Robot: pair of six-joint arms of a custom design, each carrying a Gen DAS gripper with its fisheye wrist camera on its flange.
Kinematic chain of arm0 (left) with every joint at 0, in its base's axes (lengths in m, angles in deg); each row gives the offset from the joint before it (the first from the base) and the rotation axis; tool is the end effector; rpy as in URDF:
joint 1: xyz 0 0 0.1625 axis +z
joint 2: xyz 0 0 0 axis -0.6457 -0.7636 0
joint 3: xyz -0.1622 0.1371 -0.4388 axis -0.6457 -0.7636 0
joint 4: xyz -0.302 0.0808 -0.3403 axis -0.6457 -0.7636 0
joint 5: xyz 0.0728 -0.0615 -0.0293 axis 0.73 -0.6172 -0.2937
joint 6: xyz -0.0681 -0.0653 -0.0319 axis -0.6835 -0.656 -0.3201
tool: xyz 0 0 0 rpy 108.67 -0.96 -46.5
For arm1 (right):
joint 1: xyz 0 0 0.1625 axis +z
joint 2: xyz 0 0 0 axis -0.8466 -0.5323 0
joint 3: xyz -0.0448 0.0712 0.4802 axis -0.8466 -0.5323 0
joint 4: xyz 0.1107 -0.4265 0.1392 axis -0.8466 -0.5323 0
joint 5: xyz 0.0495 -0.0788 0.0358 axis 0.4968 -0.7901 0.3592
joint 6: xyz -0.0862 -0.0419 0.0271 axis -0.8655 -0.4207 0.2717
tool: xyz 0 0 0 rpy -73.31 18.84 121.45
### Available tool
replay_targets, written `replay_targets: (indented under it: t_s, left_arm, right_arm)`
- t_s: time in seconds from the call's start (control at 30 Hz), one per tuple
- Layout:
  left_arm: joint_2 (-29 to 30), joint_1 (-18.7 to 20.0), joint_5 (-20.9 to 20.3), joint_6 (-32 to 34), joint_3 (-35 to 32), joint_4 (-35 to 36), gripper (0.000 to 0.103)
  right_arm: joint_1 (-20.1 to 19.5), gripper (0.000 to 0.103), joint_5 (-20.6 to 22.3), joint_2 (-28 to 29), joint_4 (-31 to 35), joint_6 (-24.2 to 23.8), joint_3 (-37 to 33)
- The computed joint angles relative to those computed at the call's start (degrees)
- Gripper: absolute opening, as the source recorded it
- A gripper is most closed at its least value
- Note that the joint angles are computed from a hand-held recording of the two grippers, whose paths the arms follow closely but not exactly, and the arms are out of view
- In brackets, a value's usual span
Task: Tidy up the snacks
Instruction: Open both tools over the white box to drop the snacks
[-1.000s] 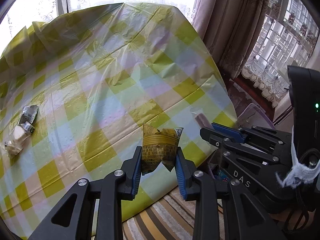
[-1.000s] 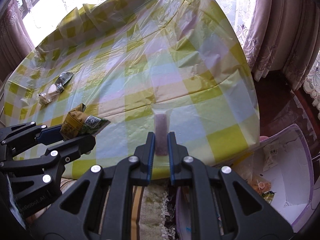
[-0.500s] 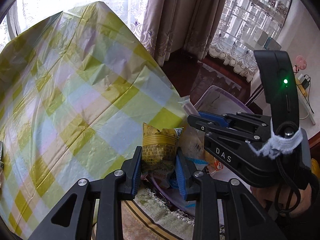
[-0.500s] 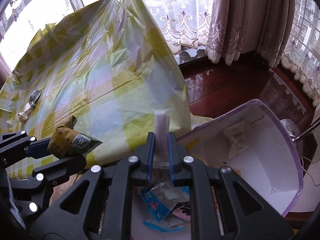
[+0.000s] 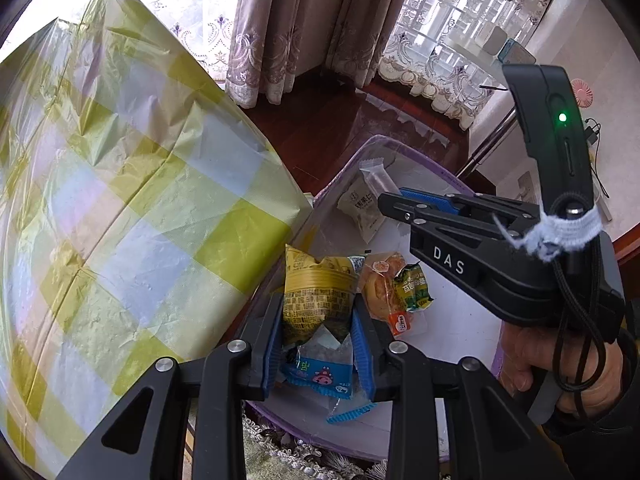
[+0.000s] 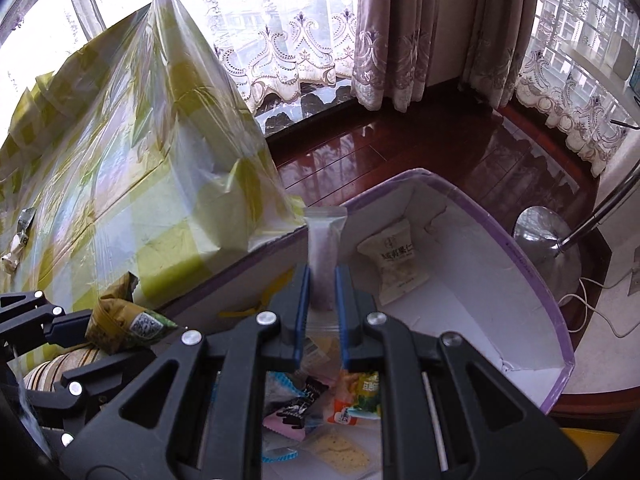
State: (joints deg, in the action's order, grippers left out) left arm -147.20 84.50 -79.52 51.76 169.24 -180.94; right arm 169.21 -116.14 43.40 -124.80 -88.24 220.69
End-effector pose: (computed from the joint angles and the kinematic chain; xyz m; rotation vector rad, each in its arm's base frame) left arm -0.0775 -0.3315 0.1319 0.6320 2.5697 -0.3025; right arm 0.2118 -0.3619 -0.0134 0.2953 -2.3881 0.5804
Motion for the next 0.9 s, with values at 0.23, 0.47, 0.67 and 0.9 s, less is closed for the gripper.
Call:
replay_targets:
  t_s: [0.23,0.47,0.67,0.9]
  left_arm:
    - [1.24,0.95,-1.45,0.30,-0.12,-1.28,0.043]
    - [-0.25,1.95,-1.26,0.08,0.02,-1.72,0.045]
    - [-4.67,2.50,1.00,-0.35,0.32,-0.22,0.045]
    - [-13.07,5.00,7.47,-0.02,0.36,2.79,0.045]
  right_arm:
    - [-1.48,0.018,-1.70,-1.10,1.59,2.74,0.94]
    - [-1.66,0.041,-2.73,-1.70,3.36,4.12,0.86]
    - [-0.41,0.052,-2.90,-1.49,4.40,3.93,-0.14]
    - [2.43,0.056,-3.37,-1.30,6.24,4.69,-1.83]
